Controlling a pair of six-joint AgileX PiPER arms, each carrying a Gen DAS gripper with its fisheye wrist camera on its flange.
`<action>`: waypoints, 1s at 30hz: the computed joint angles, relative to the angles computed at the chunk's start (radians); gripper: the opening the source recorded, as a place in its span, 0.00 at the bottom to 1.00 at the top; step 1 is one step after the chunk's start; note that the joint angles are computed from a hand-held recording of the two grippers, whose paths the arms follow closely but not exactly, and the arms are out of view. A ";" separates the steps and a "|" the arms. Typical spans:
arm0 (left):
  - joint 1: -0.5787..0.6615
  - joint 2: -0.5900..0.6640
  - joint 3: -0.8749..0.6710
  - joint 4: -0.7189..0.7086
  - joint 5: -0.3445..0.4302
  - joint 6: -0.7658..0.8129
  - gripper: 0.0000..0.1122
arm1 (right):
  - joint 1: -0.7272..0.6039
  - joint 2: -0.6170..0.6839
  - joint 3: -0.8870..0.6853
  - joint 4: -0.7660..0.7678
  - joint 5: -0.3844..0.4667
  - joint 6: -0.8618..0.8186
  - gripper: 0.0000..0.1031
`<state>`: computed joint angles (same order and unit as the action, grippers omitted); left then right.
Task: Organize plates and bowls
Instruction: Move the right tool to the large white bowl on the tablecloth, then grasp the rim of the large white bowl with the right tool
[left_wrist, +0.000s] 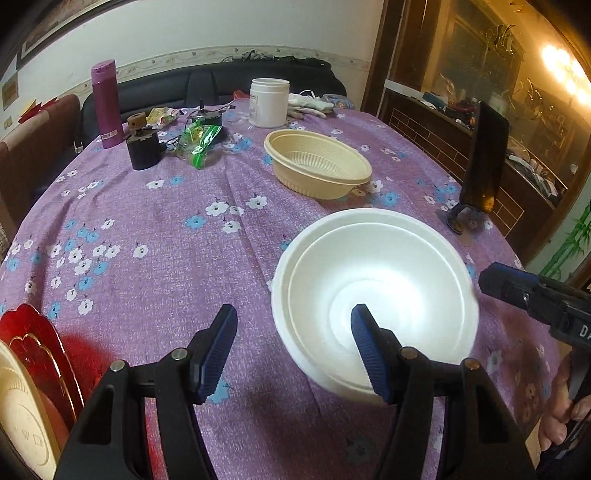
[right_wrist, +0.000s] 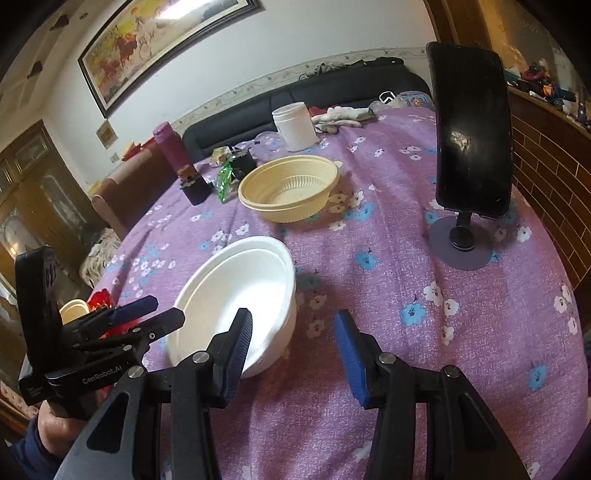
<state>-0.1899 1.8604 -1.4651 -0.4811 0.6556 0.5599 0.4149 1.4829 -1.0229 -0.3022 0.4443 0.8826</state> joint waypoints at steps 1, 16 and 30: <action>-0.003 0.010 -0.008 0.013 -0.001 -0.014 0.56 | -0.001 0.007 -0.007 0.006 0.004 -0.010 0.48; -0.059 0.074 -0.047 0.162 -0.051 -0.120 0.41 | -0.017 0.104 -0.069 0.156 -0.002 -0.134 0.22; -0.084 0.040 0.010 0.158 -0.106 -0.085 0.34 | -0.026 0.108 -0.042 0.181 -0.047 -0.135 0.17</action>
<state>-0.2743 1.9000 -1.4546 -0.3227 0.5497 0.4747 0.3889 1.5908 -1.0649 -0.1215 0.3973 0.7479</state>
